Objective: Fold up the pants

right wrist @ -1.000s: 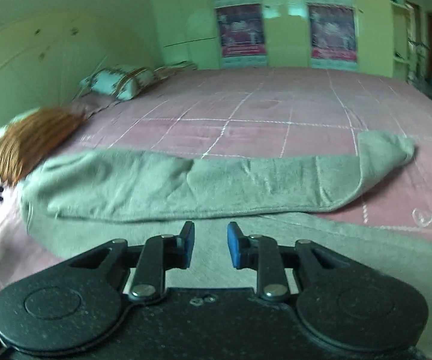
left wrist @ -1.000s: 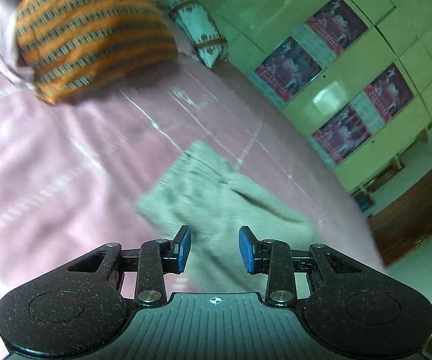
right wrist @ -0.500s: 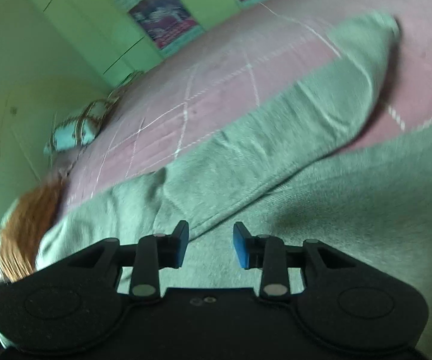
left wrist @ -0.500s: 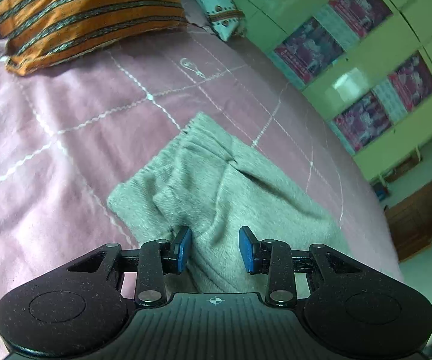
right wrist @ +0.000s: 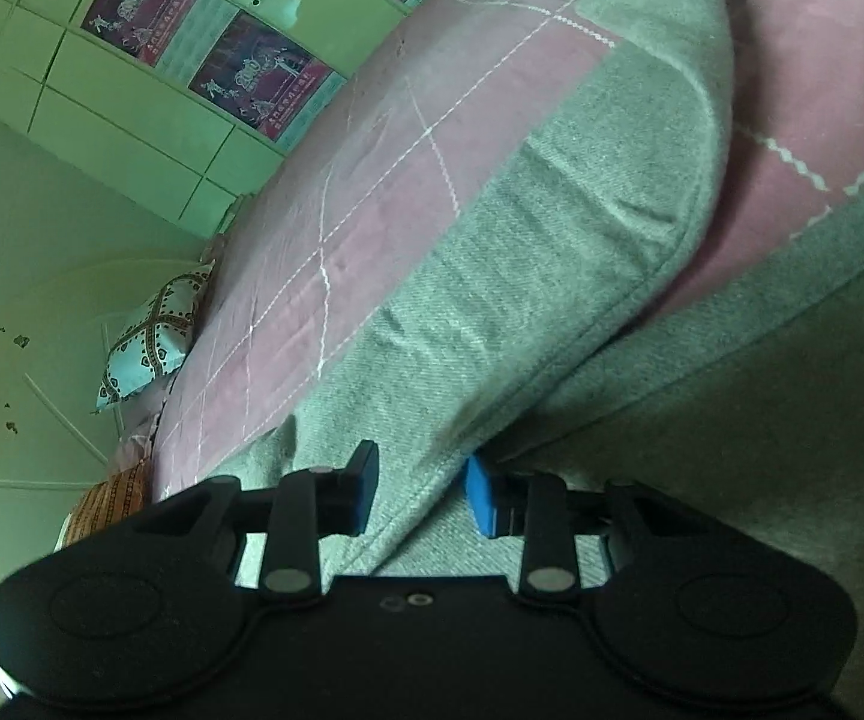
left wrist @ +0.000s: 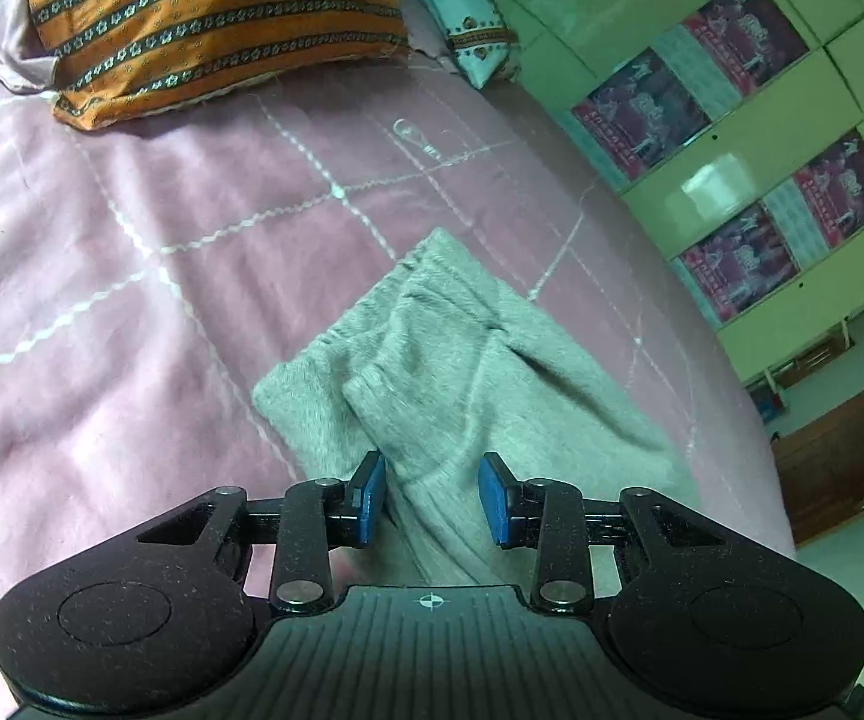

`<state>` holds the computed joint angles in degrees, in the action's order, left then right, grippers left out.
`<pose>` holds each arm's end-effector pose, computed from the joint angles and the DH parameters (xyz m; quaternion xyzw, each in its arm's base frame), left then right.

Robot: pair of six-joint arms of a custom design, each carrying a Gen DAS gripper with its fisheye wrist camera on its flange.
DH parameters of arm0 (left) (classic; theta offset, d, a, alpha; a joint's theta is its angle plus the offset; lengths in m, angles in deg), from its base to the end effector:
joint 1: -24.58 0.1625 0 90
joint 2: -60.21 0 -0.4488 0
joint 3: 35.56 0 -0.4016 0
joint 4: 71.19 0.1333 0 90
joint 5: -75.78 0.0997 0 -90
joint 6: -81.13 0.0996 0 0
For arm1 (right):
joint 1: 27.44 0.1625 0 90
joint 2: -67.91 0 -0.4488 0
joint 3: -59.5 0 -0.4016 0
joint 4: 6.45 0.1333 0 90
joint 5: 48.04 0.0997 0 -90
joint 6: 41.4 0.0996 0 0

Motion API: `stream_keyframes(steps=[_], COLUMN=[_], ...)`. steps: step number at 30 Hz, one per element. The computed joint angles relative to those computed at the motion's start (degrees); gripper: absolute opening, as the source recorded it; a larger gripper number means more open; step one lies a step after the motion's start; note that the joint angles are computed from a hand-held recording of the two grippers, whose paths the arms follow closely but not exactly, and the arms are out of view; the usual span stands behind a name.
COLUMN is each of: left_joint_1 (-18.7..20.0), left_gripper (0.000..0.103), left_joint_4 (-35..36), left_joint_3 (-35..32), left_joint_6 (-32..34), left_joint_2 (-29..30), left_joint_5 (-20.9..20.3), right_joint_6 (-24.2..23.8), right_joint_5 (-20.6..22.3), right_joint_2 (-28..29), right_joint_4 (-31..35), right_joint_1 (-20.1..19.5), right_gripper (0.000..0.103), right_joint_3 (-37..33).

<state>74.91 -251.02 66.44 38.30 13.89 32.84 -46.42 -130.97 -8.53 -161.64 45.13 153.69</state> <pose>-0.2607 -0.6373 0.1552 -0.1413 0.8729 -0.4540 0.1094 -0.0492 -0.6427 0.4829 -0.0741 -0.9111 0.4048 0.0228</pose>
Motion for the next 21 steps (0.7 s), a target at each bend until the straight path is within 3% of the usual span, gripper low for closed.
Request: stream_keyframes(steps=[4,6,10,12,14,18,21], left_joint_1=[0.45,0.53,0.65,1.12,1.49,1.61,1.35], left_gripper=[0.034,0.024,0.021,0.021,0.020,0.020,0.020], left_joint_4=[-0.21,-0.42,-1.36,0.09,-2.30,-8.21,-2.97], left_joint_3=[-3.62,-4.78,-4.81,-5.50,-6.30,-8.39,-5.60], left_joint_6=[1.72,2.94,3.46,3.37,6.56,18.86,20.61], left_joint_2=[2.71,3.68,3.76,3.23,2.61,0.33,-3.80], left_joint_5=[2.49,3.34,3.20,1.87,-0.46,-9.40,-9.66], right_joint_6=[-0.14,-0.43,-1.41,-2.15,-4.42,-12.13,-19.57], right_joint_5=[-2.02,-2.68,-4.07,-6.53,-7.83,-3.11,-0.09], right_joint_2=[1.48,1.68,2.42,3.18,3.29,-1.67,-8.81], right_joint_4=[-0.17,-0.17,0.96,1.24,1.92,-3.67,-4.27], right_joint_1=[1.02,1.41,1.86,2.71,3.72,6.52,7.38], right_gripper=[0.022,0.023,0.014,0.000,0.000,0.000,0.000], right_joint_3=[-1.24,-1.45,-2.94,-3.94,-5.07,-2.34,3.62])
